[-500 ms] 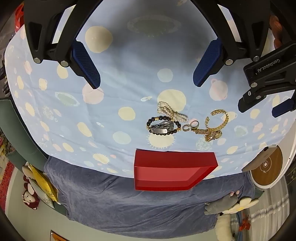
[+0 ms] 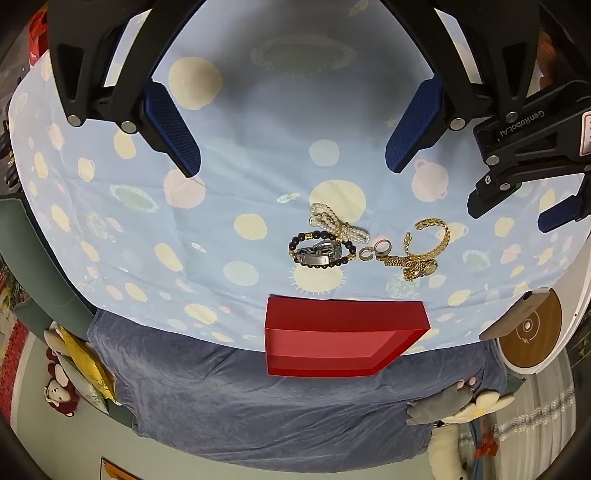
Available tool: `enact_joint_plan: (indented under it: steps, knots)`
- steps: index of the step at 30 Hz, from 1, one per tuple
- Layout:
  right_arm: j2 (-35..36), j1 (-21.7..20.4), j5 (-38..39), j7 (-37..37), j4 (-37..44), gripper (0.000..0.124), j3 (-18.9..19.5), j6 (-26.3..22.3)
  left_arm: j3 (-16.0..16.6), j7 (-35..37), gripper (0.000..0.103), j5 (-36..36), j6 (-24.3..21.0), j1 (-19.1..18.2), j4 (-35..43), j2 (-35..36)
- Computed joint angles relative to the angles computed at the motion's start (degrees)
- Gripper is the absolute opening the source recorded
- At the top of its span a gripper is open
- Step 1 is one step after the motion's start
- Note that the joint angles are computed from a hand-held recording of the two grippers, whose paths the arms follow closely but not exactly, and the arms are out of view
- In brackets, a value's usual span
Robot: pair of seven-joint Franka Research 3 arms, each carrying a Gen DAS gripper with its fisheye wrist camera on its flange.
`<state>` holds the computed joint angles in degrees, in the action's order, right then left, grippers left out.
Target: Organize jewelry
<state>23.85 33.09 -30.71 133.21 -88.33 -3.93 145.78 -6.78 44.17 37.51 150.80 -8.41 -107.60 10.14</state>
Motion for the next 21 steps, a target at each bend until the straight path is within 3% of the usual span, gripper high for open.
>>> enact_joint_plan:
  steps: [21]
  knots:
    - [-0.3,-0.1,-0.3,0.7,-0.4,0.098,0.0,0.1,0.1,0.0,0.097,-0.1,-0.3,-0.1,0.3,0.3]
